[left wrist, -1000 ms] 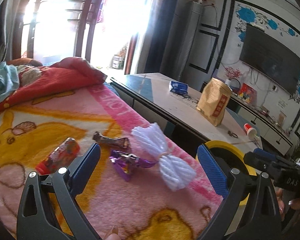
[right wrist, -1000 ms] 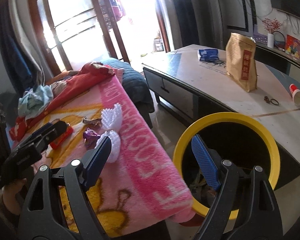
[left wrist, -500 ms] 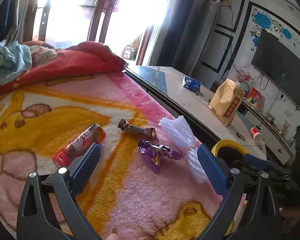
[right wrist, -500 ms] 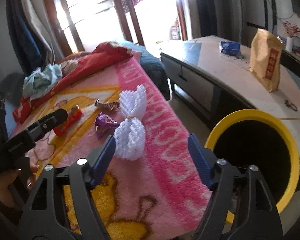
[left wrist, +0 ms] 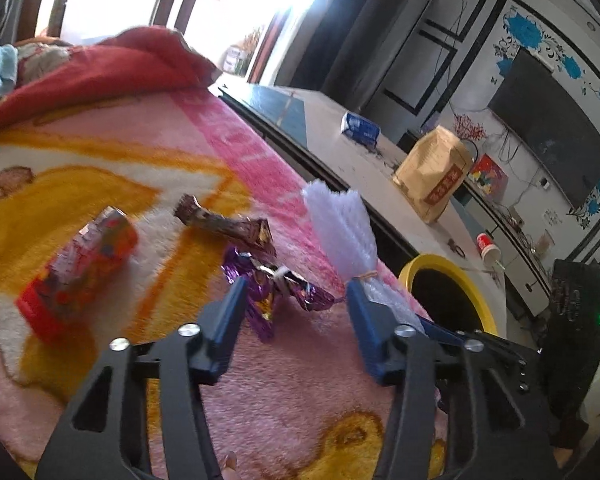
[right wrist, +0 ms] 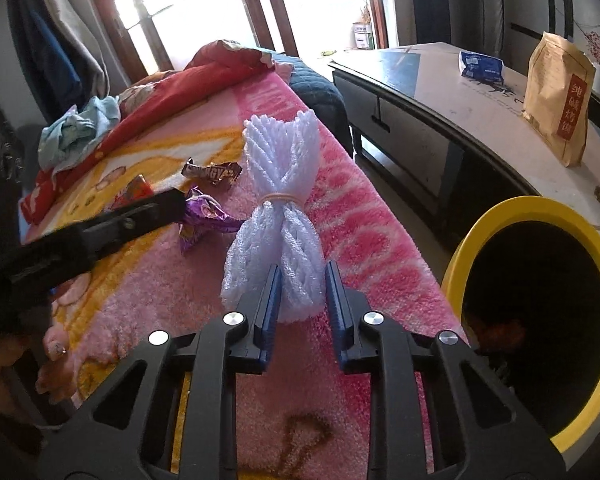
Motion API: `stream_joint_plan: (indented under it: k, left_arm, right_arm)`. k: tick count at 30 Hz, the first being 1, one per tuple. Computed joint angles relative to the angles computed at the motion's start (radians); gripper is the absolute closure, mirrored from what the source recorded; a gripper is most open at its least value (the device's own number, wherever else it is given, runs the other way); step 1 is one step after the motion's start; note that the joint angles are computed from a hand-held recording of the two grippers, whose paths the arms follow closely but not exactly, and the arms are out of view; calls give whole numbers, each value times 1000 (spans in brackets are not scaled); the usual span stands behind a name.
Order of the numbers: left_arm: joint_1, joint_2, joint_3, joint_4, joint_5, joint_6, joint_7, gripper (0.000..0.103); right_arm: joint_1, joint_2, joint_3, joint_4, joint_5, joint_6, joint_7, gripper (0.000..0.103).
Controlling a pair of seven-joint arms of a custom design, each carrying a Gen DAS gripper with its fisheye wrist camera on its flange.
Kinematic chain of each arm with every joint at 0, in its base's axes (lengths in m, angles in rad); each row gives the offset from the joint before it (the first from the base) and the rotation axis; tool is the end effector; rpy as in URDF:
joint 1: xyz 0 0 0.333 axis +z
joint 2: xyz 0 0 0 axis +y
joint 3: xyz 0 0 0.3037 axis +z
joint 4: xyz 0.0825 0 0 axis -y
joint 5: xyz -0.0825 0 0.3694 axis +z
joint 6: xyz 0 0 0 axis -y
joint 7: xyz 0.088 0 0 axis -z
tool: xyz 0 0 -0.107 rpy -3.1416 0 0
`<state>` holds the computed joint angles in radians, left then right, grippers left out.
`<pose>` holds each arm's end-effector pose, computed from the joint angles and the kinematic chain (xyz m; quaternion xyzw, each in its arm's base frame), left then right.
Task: Collect trash
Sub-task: 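Grasp the purple candy wrapper with the left tool while the right tool grasps the white yarn bow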
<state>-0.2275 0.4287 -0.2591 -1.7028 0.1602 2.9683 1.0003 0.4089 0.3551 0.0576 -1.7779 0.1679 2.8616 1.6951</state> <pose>0.6218 -0.3094 0.4506 -0.6468 0.6407 -0.3998 0.1063 0.6098 0.2917 0.4402 -0.7186 0.5953 -0.1148 0.3408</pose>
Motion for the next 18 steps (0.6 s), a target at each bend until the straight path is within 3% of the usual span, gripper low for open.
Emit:
stream_joint_plan:
  k: [6, 12, 18]
  left_arm:
    - [-27, 28, 20, 30, 17, -32, -23, 71]
    - [-7, 28, -1, 22, 7, -24, -11, 92]
    - [11, 14, -25, -8, -11, 4, 21, 98]
  right_arm:
    - [-11, -7, 12, -11, 24, 4, -14, 88]
    - [-17, -9, 19, -10, 42, 2, -34, 89]
    - [-23, -21, 25, -22, 60, 6, -56, 92]
